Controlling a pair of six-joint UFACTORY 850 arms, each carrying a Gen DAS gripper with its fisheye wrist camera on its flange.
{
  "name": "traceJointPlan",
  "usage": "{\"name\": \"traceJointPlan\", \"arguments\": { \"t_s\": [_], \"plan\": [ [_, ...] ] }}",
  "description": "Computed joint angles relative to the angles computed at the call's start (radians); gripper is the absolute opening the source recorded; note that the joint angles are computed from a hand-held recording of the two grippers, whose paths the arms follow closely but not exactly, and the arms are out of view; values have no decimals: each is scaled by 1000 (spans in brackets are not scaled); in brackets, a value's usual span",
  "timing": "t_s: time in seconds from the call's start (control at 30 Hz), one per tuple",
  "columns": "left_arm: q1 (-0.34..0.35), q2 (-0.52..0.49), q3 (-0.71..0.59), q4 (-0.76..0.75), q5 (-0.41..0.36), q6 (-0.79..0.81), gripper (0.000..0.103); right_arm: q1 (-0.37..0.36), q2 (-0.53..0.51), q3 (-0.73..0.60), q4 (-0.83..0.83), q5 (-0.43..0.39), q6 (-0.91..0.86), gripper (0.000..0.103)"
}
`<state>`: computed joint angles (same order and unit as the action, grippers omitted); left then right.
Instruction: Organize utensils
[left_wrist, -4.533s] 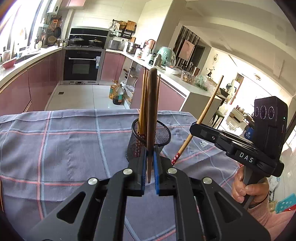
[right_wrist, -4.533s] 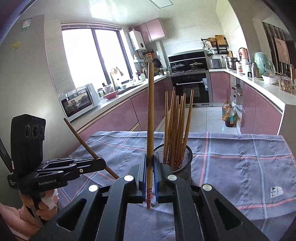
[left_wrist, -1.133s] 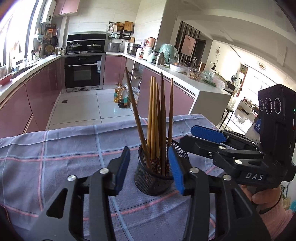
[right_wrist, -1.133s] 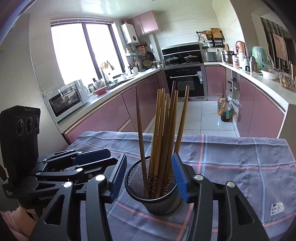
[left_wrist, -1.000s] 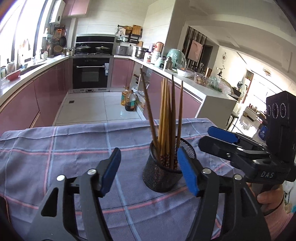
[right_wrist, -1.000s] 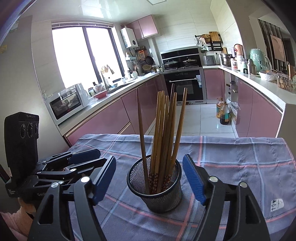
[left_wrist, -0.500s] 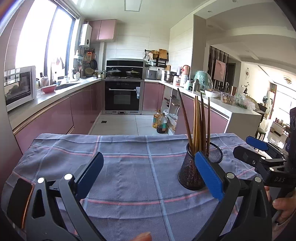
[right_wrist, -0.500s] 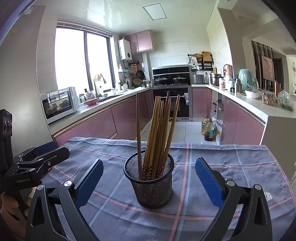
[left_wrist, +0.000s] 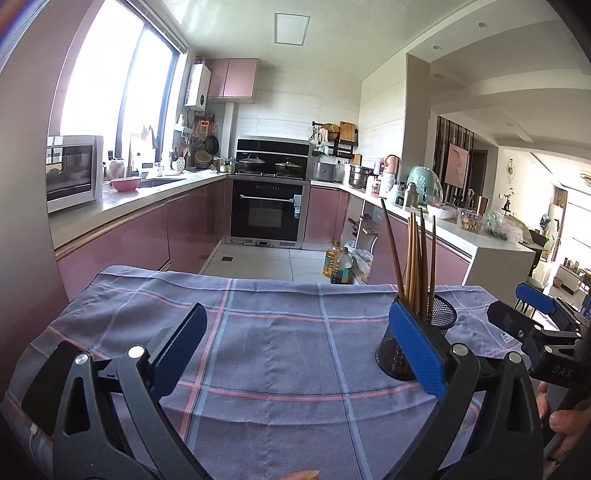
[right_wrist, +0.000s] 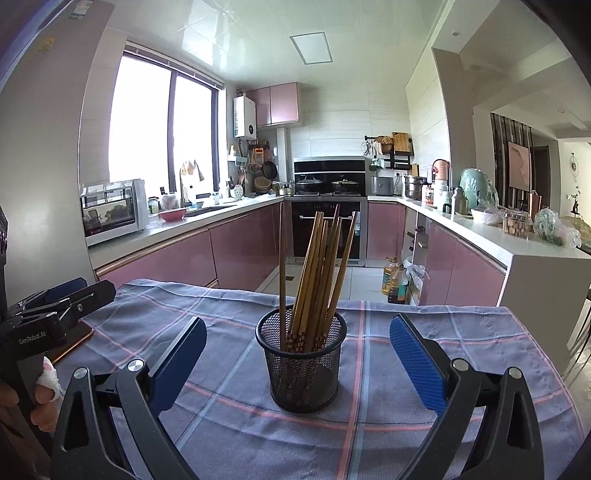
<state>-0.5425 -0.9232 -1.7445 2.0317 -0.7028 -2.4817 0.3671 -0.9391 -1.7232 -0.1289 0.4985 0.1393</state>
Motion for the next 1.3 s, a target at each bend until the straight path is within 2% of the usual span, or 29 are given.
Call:
{"name": "traceJointPlan", "arguments": {
  "t_s": [0.47,1.3],
  "plan": [
    [-21,7,16,-16,-70,23,97,13,18,34,65,34,-60,96],
    [-38,19,38,5,-109,20,97,13,33,61,74,56,-60,96]
  ]
}}
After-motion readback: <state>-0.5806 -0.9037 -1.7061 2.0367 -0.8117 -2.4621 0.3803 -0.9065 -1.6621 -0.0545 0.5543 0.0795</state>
